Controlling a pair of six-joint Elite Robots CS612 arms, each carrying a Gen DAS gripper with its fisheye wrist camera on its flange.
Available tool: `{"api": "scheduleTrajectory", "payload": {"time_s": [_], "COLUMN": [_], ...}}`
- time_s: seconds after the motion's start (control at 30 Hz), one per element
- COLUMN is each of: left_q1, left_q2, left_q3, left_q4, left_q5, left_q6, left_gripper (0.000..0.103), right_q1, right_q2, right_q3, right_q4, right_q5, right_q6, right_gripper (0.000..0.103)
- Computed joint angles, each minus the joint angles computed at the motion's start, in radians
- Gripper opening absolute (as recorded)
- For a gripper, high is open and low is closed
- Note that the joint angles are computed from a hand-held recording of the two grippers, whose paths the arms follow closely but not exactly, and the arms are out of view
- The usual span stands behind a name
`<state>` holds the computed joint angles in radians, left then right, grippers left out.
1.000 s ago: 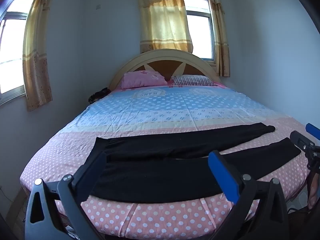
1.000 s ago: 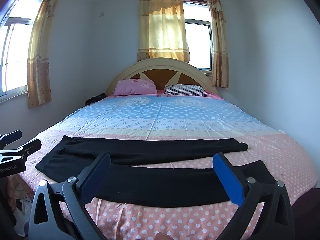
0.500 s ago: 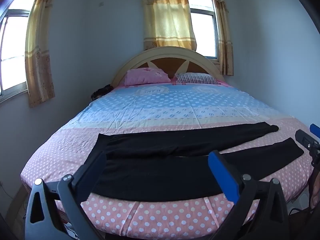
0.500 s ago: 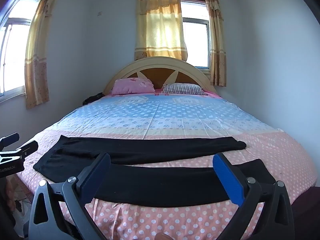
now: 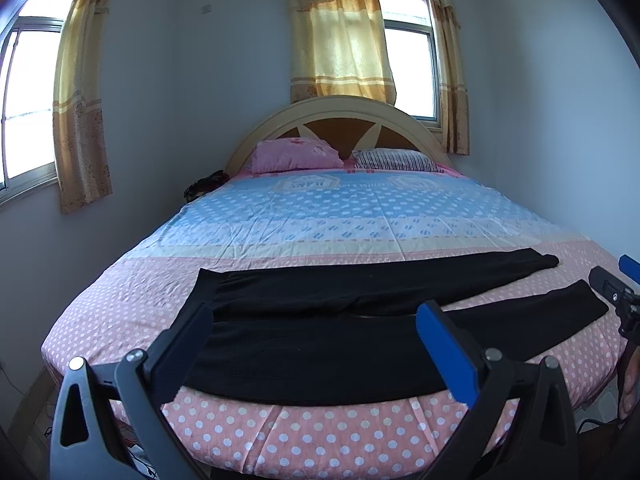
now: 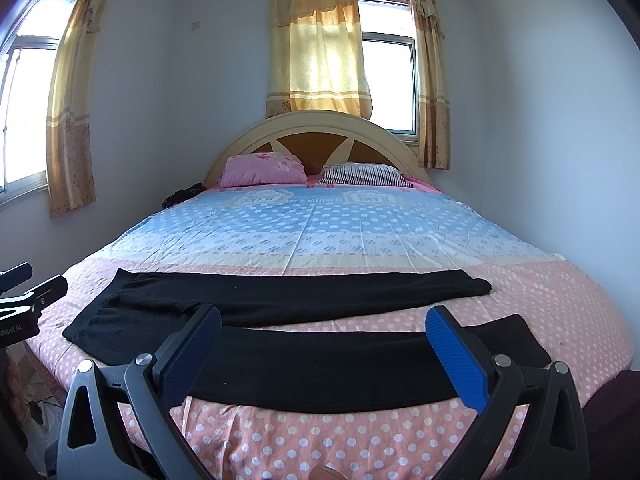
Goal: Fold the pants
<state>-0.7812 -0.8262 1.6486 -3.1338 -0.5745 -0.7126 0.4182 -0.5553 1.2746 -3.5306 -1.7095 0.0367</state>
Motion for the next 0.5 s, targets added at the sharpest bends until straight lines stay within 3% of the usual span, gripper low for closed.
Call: {"api": "scheduleTrajectory", "payload": {"time_s": [0.5], "left_q1": [0.003], "left_q2": [0.001], "left_q3": [0.003], "left_q4": [0.008], "left_q5": [-0.008], "left_q6": [-0.007], "left_gripper": [0.103], "right_q1": [-0.001], "right_q2": [0.001], "right_q3": [-0.001], "right_q4": [0.006], "right_q5": [0.001], "right_q6": [0.0], "right_gripper": [0.102]}}
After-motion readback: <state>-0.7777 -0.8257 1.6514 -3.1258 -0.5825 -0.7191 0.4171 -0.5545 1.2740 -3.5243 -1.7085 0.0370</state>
